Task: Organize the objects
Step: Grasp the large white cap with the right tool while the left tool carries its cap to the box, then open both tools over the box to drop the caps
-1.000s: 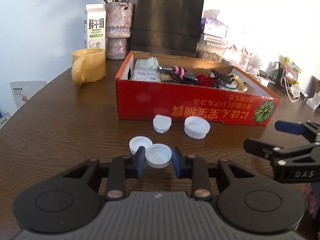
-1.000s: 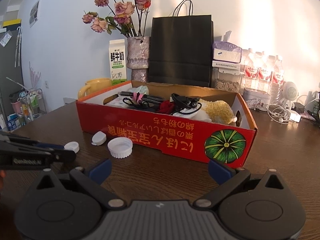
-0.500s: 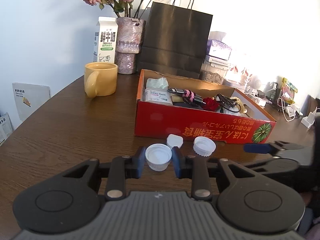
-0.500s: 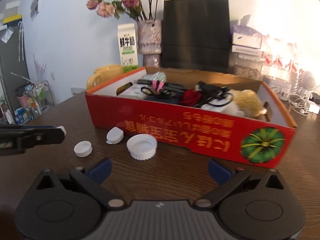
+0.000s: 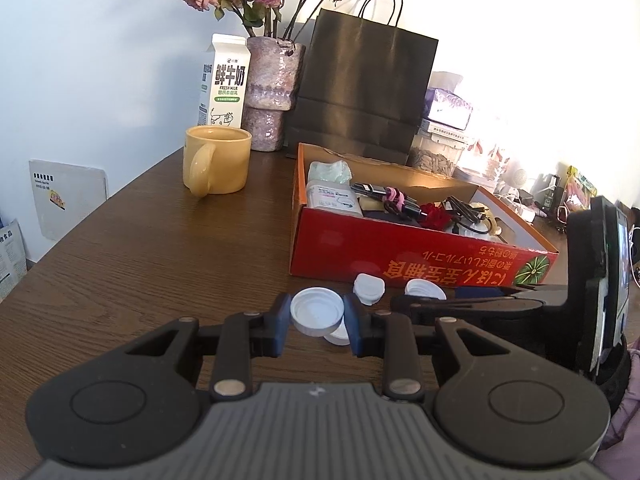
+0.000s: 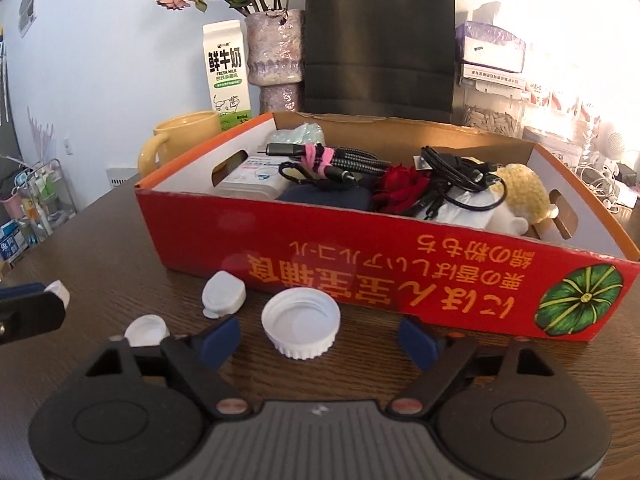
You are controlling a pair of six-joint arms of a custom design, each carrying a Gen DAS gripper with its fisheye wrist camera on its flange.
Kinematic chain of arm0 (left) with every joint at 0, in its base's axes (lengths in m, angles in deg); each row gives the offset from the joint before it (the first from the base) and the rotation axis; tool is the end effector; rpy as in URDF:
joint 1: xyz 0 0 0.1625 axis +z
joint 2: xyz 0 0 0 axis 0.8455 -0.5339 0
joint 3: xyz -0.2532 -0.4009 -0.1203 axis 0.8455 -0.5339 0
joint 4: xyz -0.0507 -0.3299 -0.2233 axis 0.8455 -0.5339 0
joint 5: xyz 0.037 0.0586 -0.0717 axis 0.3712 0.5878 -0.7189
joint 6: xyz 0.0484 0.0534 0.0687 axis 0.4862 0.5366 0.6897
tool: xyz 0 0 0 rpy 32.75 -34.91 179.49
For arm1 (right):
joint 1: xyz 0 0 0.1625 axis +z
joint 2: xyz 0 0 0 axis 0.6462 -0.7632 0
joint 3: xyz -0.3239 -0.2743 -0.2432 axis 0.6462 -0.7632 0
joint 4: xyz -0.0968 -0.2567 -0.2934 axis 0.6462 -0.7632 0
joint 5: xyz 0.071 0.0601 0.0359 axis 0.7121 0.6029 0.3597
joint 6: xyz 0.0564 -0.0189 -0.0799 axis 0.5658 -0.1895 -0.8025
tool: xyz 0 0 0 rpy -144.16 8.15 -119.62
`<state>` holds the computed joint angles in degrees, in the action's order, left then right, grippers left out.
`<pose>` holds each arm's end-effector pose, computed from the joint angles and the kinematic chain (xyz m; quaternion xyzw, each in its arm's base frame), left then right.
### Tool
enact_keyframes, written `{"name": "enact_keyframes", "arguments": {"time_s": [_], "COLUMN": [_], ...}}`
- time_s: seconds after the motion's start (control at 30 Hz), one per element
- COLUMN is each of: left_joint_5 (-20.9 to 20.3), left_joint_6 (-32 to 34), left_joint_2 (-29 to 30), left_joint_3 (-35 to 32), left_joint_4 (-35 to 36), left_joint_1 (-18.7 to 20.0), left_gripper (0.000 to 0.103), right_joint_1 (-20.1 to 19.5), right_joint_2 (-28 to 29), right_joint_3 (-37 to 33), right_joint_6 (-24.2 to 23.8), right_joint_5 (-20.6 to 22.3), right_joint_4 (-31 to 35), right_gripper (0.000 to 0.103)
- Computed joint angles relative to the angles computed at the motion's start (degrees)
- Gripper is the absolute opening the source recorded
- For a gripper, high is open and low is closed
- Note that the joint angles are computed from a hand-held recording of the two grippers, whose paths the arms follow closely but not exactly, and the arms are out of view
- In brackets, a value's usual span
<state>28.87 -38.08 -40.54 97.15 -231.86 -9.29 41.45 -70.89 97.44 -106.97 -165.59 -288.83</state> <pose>-0.2204 -0.5377 0.0060 0.2689 0.8555 -0.4052 0.1779 0.0201 -0.5930 0.1556 0.1657 -0.8389 0.4092 0.3183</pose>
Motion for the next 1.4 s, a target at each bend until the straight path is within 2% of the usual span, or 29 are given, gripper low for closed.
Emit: {"name": "enact_keyframes", "arguments": {"time_s": [0.07,0.1,0.13,0.17,0.27,0.4,0.6,0.7,1.0,1.2,1.4], "left_joint_5": [-0.08,-0.14,-0.20,-0.19,-0.34,-0.67,-1.38,-2.14,-4.87,-5.70,-5.63], "left_joint_6": [-0.08,-0.09,-0.08,-0.05,0.23,0.74,2.18,2.89,6.10,8.09,8.75], "left_joint_2": [0.12,0.16,0.19,0.22,0.32,0.59,1.42,1.92,3.91,6.71,10.16], "left_joint_3": [-0.07,-0.06,-0.09,-0.14,-0.45,-1.26,-3.88,-5.69,-13.45,-20.77,-28.94], "left_joint_4": [0.18,0.18,0.19,0.19,0.15,-0.01,-0.09,0.38,3.00,5.83,8.85], "left_joint_1": [-0.07,-0.11,-0.16,-0.20,-0.35,-0.67,-1.38,-1.75,-2.27,-2.20,-1.08], "left_gripper": [0.029,0.029,0.029,0.029,0.029,0.029,0.029,0.029,0.029,0.029,0.029], "right_joint_1": [0.14,0.26,0.19,0.08,-0.23,-0.60,-1.79,-2.18,-3.15,-2.92,-3.11], "right_joint_2": [0.22,0.39,0.28,0.12,-0.57,-1.22,-3.58,-4.77,-8.19,-8.51,-7.42], "right_joint_3": [-0.15,-0.21,0.01,0.27,1.21,2.92,6.03,6.59,4.82,0.09,-5.61], "right_joint_6": [-0.12,-0.49,-0.79,-1.02,-1.55,-3.13,-4.64,-4.72,-4.69,-6.78,-6.52], "right_joint_5": [0.14,0.04,0.61,1.34,3.21,6.17,12.78,14.45,16.33,15.44,15.27], "right_joint_4": [-0.12,-0.39,-0.36,-0.34,0.12,-1.98,-5.70,-7.13,-8.08,-6.17,-2.41], "right_gripper": [0.066,0.063,0.046,0.039,0.039,0.039,0.039,0.039,0.039,0.039,0.039]}}
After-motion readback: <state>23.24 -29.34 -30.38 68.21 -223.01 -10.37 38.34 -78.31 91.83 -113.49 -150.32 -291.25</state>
